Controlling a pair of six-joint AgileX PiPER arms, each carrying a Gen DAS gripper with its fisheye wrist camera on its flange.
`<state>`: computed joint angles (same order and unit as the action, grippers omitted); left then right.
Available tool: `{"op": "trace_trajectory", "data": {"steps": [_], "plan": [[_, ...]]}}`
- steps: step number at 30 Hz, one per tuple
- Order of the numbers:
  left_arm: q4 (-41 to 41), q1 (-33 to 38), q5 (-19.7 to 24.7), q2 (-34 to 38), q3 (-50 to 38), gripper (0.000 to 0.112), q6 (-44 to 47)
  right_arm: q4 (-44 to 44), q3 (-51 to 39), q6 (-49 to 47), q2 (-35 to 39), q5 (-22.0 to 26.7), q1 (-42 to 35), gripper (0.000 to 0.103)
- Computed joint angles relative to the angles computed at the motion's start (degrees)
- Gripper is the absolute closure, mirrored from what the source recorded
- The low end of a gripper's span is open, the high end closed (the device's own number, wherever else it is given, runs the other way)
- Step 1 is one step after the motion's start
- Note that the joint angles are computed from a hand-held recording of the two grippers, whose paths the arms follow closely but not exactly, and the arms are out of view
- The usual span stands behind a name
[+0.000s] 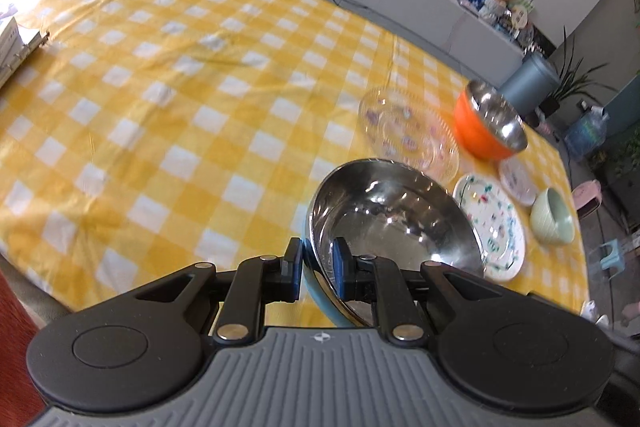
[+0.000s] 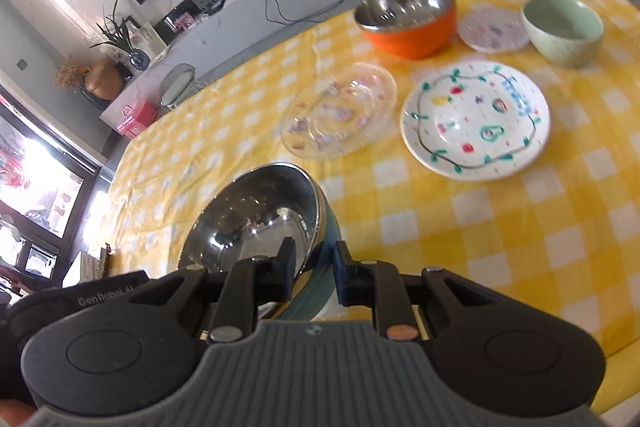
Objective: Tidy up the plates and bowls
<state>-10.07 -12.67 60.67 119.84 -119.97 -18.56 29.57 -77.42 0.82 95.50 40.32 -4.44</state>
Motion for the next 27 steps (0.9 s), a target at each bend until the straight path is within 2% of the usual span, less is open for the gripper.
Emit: {"op": "trace_trajectory", "data": {"steps": [4,11,19,24,27], "plan": [[0.55,-0.75,-0.85,-0.10,1.65,0.096,-0.16,-0.11,0.73,-0.72,-0.03,-0.32,-0.33,0.085],[2.33,-1.88,-1.19,0.07,2.37,0.096,0.04,-0.68,-0.35,-0.59,1.54,1.98,-1.29,0.086],[0.54,-1.45,-0.66,-0.12,3.06,0.096,2.60,-7.56,-2.56,4.07,2.65,4.72,0.56,0.086],[1.18,-1.75,-0.46,-0.01,2.75,0.094,2.63,-7.72,-3.11,4.38,2.91,5.33,0.59,0.083],[1.81,-1.78,0.42,0.41,1.69,0.088,2.27,-9.89,-3.47,5.64,2.81,5.34,1.34,0.072]]}}
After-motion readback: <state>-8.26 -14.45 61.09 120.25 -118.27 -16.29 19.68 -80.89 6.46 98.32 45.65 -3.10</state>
